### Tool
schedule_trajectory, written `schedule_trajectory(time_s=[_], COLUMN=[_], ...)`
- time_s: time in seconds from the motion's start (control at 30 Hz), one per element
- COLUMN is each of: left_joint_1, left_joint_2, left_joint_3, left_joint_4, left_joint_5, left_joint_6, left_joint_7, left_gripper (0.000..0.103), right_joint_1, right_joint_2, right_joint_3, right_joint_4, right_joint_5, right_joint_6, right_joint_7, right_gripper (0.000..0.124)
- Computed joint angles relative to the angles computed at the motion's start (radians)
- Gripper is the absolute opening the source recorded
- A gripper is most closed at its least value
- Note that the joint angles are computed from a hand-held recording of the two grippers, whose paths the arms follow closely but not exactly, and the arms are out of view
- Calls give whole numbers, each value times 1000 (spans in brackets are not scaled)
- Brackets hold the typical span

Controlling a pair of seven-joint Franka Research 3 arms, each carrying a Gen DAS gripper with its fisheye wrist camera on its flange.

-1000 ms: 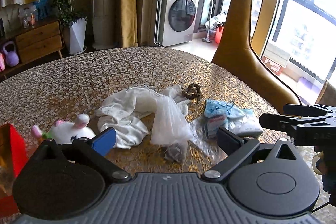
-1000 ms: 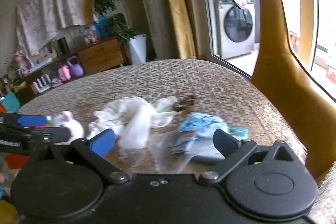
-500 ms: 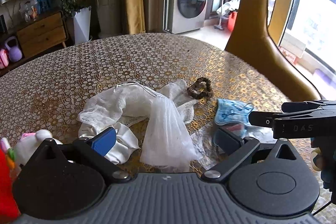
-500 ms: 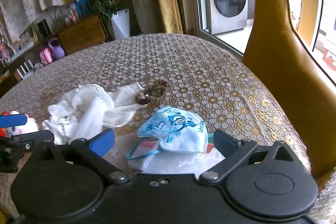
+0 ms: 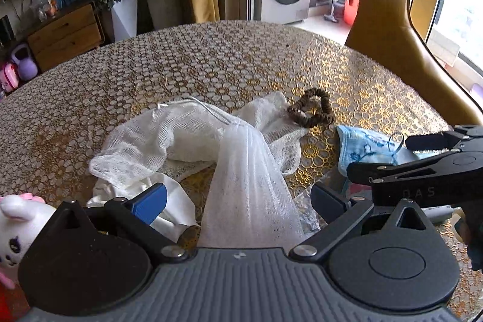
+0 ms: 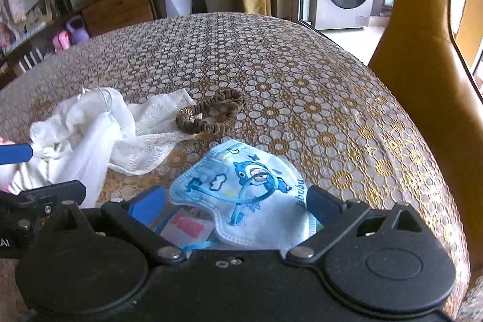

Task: Organize soft objects
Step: 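Grasp the white mesh fabric with the left gripper while the right grasps the blue mask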

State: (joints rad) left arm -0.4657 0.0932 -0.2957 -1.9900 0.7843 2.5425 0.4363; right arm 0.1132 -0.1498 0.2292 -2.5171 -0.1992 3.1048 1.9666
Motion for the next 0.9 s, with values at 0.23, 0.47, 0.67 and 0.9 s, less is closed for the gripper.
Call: schedule_trajectory(time_s=[0.23,0.47,0.67,0.9], left_joint_1=[-7,-8,-1,9], left_joint_2=[49,58,52,34], left_joint_3=[9,22,23,22], left_joint_4=[39,37,25,5], left_joint_5=[-10,-8,-25,-51], left_joint_6=[-29,-6,10,35], left_joint_7=[29,14,18,13], left_gripper=[102,92,61,33], right_joint_1=[-93,-36,-41,-133], right_joint_2=[41,43,32,5], right_joint_3=[59,-14,-18,76], right_joint_4=[48,40,11,-24], right_joint_5=[-243,-261,-218,-147], right_joint_6=[-33,-9,49,100], right_joint_7=[195,236,242,211], right_gripper=[89,75,58,44])
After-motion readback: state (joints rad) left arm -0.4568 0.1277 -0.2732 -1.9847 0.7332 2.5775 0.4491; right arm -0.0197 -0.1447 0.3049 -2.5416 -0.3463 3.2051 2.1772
